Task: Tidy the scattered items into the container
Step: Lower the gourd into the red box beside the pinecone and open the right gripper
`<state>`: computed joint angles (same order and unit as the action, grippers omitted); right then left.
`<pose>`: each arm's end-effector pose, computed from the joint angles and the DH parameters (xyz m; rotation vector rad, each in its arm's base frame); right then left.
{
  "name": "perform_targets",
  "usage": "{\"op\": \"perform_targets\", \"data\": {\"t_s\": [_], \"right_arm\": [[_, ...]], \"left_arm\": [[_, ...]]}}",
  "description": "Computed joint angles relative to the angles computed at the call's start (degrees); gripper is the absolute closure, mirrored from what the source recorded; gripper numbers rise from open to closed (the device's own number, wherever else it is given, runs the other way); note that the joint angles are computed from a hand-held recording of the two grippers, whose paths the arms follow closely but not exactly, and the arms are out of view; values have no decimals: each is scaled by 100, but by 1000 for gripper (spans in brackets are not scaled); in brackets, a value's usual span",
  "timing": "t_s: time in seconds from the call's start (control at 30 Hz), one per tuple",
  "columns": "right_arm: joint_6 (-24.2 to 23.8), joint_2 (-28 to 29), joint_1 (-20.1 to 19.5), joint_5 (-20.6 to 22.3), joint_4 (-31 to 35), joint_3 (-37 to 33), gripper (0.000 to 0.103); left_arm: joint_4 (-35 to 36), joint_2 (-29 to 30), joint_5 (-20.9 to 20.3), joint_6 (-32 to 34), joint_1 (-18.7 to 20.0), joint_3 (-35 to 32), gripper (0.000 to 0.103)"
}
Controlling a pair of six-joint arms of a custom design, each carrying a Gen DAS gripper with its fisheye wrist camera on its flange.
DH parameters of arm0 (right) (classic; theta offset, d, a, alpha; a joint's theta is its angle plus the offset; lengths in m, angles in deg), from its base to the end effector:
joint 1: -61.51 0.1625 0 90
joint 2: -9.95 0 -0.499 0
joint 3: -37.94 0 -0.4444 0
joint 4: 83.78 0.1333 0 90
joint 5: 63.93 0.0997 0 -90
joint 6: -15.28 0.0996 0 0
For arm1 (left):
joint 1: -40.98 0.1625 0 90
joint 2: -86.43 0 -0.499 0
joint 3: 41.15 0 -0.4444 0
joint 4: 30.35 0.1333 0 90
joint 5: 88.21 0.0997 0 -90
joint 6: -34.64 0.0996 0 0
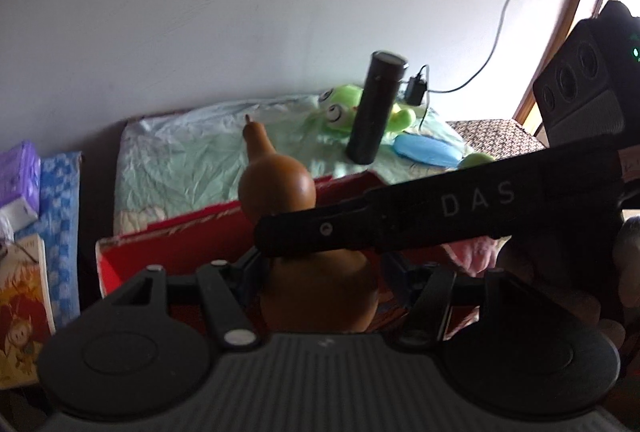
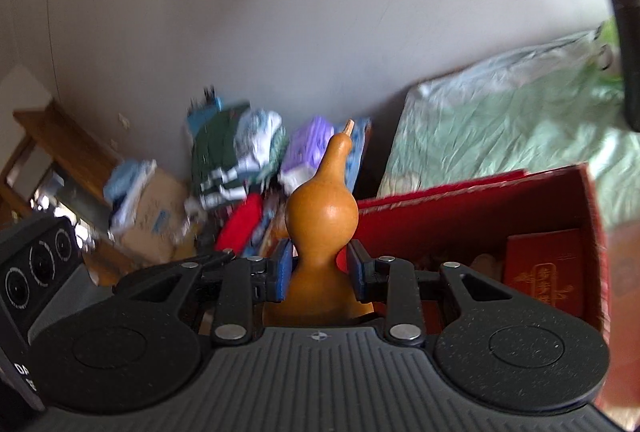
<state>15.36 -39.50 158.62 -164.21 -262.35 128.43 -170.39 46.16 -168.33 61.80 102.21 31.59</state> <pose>0.2136 -0.7788 0.2572 0.0602 -2.7662 1.2306 -0.2919 -0.8440 0.1830 1.3439 2.6149 -0.4578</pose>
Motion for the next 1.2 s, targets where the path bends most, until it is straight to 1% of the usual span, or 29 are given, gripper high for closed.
{"op": "perform_targets", "data": {"t_s": [0.07, 0.23, 0.27, 0.33, 0.4, 0.5, 0.6, 0.67, 0.7, 0.77, 0.83, 0.9, 1.0, 1.03, 1.1, 1.2], "right_arm": [[37, 98, -32, -7, 419, -202, 71], [214, 365, -164, 115, 1660, -711, 71], [274, 424, -177, 90, 1807, -793, 71], [425, 525, -225, 99, 2068, -925, 71], [493, 569, -270, 134, 2257, -985, 72], [579, 674, -284, -123, 2644, -1182, 72], [660, 767, -334, -307, 3100, -1388, 72], [789, 796, -405, -99, 3530, -1543, 72], [736, 818, -420, -16, 3699, -1621, 73], [629, 869, -419, 19, 4023, -1770, 74], [628, 917, -430, 48, 4254, -1900, 74], [530, 954, -440, 90, 4439, -2015, 73], [170, 1070, -419, -150, 4697, -2239, 71], [181, 1110, -429, -199, 4771, -2297, 70], [224, 1174, -475, -168, 4931, -2392, 68], [348, 1172, -533, -36, 4930, -2380, 68]], "left_arm": [[222, 110, 130, -134, 70, -133, 39], [777, 359, 637, -291, 180, -373, 39], [888, 404, 751, -318, 190, -416, 39], [1104, 504, 1004, -424, 195, -537, 35], [1367, 633, 1216, -605, 199, -727, 35], [1827, 828, 1332, -886, 217, -1066, 32], [2225, 956, 1404, -1014, 205, -1313, 32], [2389, 1027, 1480, -996, 191, -1431, 32], [2557, 1087, 1503, -1022, 193, -1541, 32], [2952, 1198, 1461, -1195, 217, -1793, 33], [3124, 1254, 1388, -1301, 246, -1935, 33], [3289, 1301, 1310, -1370, 269, -2059, 33], [3766, 1461, 1073, -1510, 332, -2449, 25], [3936, 1526, 1029, -1644, 353, -2599, 24], [4247, 1645, 955, -1907, 394, -2870, 23], [4197, 1634, 827, -1936, 421, -2878, 23]]}}
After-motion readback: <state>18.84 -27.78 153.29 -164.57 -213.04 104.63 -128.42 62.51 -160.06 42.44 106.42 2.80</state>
